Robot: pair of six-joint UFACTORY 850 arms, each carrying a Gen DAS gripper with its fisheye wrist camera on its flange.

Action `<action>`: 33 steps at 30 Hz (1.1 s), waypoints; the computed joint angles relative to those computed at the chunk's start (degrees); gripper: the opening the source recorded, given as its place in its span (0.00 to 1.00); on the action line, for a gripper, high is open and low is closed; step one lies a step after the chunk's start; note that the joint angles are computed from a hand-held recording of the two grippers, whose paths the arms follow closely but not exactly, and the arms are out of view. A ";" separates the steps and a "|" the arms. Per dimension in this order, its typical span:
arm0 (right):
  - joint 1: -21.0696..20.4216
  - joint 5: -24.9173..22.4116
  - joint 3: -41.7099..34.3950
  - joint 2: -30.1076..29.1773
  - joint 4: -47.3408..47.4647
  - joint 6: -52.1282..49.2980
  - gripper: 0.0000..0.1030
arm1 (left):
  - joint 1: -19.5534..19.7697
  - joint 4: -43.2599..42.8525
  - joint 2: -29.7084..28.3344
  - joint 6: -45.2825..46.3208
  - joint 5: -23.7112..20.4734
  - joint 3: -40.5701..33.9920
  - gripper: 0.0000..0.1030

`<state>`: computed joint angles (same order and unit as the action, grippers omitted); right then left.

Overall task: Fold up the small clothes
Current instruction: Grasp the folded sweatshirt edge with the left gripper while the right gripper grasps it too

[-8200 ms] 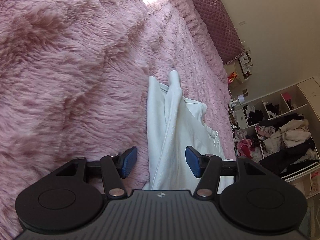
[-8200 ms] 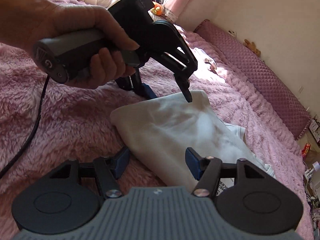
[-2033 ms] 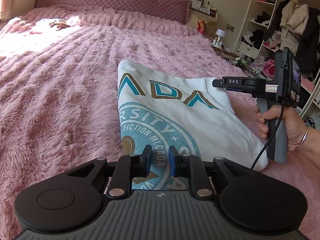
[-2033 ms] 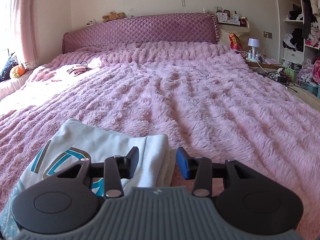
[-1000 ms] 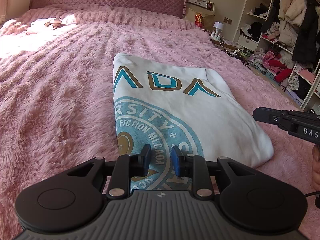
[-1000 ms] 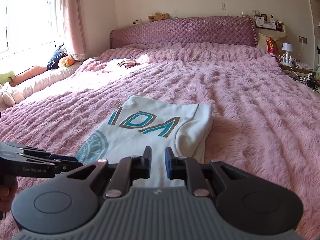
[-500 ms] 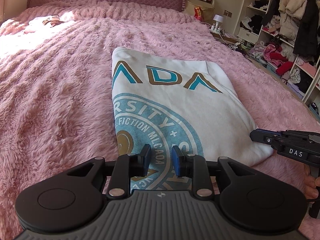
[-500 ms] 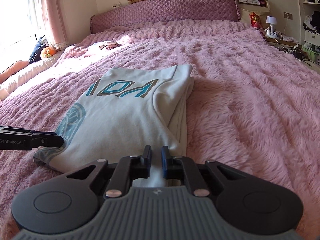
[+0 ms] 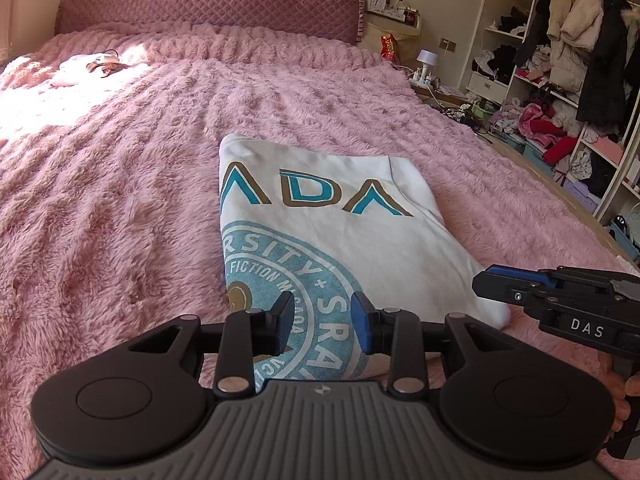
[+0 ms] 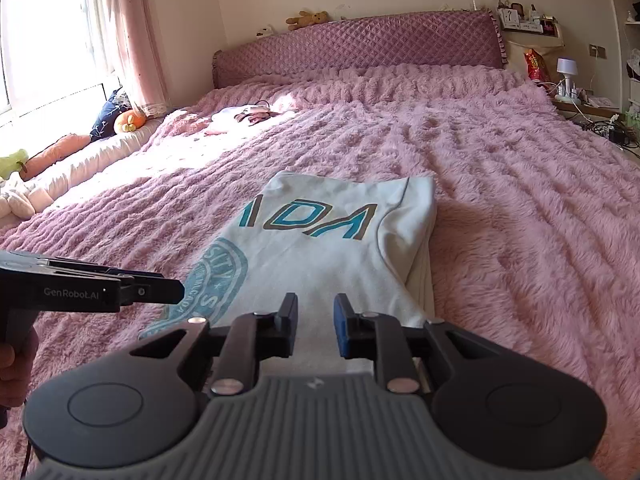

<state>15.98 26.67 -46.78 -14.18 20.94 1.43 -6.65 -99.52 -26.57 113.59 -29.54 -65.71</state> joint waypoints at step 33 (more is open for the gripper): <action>-1.52 4.39 7.24 2.39 7.59 -2.97 0.00 | 3.77 9.87 -4.85 -15.47 -5.20 -3.03 0.41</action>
